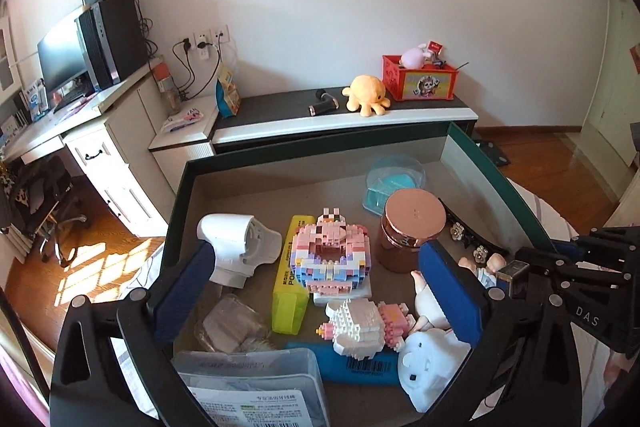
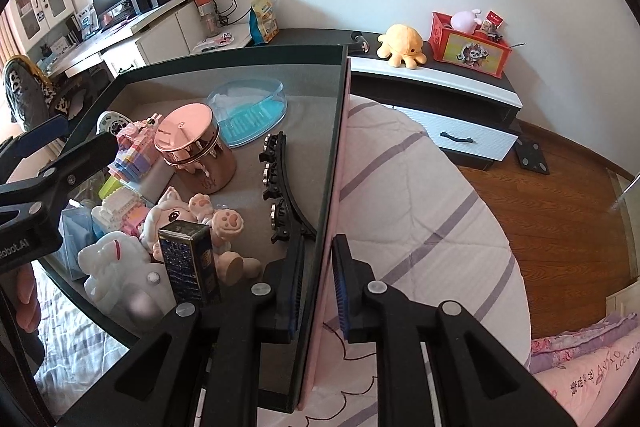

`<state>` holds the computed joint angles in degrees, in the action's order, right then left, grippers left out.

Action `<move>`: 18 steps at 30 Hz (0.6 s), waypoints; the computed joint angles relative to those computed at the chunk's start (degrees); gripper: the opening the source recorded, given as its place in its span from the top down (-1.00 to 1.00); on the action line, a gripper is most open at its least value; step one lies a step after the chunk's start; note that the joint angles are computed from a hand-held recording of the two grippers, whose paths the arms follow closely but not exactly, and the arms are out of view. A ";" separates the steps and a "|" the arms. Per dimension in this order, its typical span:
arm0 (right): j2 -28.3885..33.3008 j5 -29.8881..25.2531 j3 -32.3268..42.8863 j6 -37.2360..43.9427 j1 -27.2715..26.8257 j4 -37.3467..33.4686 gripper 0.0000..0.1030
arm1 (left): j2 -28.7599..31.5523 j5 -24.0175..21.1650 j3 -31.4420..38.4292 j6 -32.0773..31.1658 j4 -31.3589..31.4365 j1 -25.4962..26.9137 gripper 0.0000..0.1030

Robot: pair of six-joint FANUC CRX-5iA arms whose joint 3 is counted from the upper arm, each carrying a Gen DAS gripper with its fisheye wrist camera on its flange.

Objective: Organize rigid objects
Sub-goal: 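Withdraw both grippers from the pink box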

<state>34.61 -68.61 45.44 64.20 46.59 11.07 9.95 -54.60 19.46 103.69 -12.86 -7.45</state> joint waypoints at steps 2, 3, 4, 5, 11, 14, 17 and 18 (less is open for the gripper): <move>-0.52 0.34 -0.62 -0.54 0.29 0.71 0.70 | 0.89 -4.12 1.75 -0.06 0.32 0.19 -1.00; -0.89 0.65 -1.13 -0.93 0.50 1.17 0.70 | 1.13 -5.67 2.51 1.02 -0.95 -0.18 -1.00; -1.28 0.84 -1.64 -1.37 0.78 1.76 0.70 | 0.91 -6.20 2.54 2.07 -2.18 -0.46 -1.00; -1.77 1.27 -2.38 -1.95 1.11 2.60 0.70 | 0.13 -5.43 1.56 2.43 -2.37 -0.40 -1.00; -6.18 7.23 -8.80 -6.07 4.08 9.31 -0.29 | -3.51 -1.96 -3.33 0.60 2.77 2.00 -1.00; -6.84 8.96 -9.95 -7.94 5.59 12.79 -0.66 | -4.52 -1.87 -4.06 0.86 2.33 1.86 -1.00; -6.70 9.44 -10.18 -9.53 6.68 15.18 -0.85 | -5.70 -1.69 -5.21 0.87 2.30 1.91 -1.00; -6.67 9.45 -10.29 -9.72 7.01 15.76 -1.00 | -6.26 -1.49 -5.83 0.69 2.38 1.97 -1.00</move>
